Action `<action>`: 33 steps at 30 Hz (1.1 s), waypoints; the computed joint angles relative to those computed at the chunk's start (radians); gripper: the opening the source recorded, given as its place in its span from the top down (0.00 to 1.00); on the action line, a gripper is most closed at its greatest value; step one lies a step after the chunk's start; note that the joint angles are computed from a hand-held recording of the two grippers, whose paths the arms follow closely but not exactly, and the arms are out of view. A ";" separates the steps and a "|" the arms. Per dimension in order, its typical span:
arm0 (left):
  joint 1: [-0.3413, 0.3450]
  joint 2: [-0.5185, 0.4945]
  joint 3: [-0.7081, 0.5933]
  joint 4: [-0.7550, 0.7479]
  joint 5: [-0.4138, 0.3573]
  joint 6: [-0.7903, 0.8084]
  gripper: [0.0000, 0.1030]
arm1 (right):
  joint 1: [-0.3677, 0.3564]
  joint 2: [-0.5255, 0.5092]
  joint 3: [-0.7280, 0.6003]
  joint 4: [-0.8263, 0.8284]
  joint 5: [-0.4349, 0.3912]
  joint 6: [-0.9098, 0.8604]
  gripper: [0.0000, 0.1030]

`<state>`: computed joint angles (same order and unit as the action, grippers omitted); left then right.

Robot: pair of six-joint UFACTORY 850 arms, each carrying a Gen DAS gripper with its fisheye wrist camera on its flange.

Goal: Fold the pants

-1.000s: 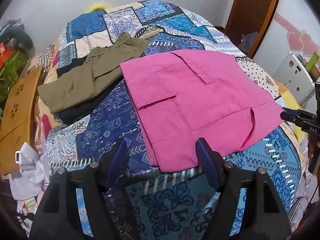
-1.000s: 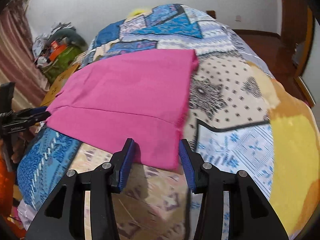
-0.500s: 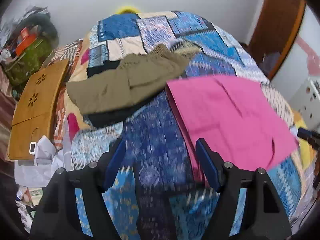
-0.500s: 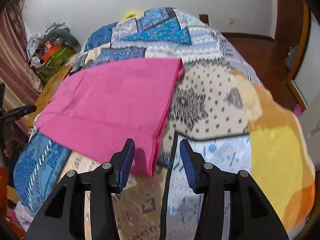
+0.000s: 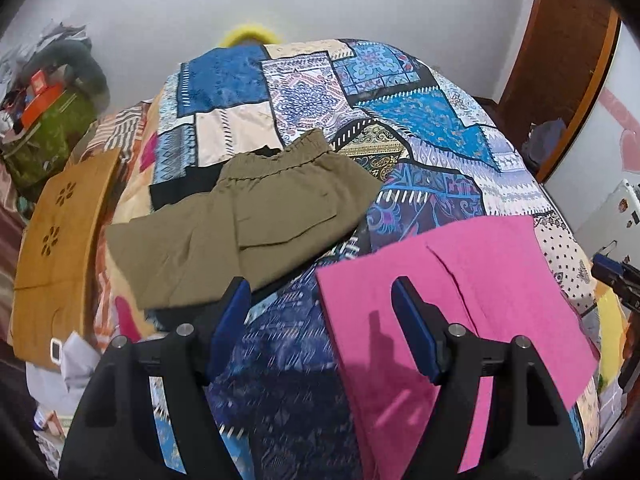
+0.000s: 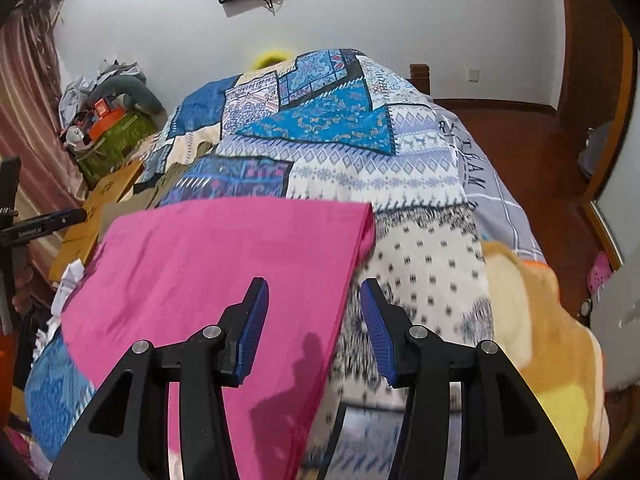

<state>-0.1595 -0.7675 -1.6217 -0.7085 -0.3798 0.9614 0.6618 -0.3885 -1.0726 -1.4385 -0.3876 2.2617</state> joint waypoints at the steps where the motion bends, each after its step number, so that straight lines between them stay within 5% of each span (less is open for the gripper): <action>1: -0.003 -0.011 -0.014 0.015 -0.004 -0.015 0.30 | -0.010 -0.008 -0.008 -0.009 0.008 0.003 0.57; 10: -0.035 -0.147 -0.180 0.164 -0.096 -0.169 0.30 | -0.122 -0.125 -0.091 -0.059 0.130 0.031 0.57; 20: -0.047 -0.221 -0.247 0.204 -0.131 -0.187 0.29 | -0.190 -0.248 -0.205 0.253 0.207 -0.351 0.57; 28: -0.043 -0.214 -0.210 0.188 -0.077 -0.187 0.40 | -0.186 -0.291 -0.243 0.333 0.203 -0.474 0.89; 33: -0.039 -0.198 -0.175 0.187 -0.040 -0.208 0.40 | -0.185 -0.298 -0.252 0.383 0.158 -0.535 0.98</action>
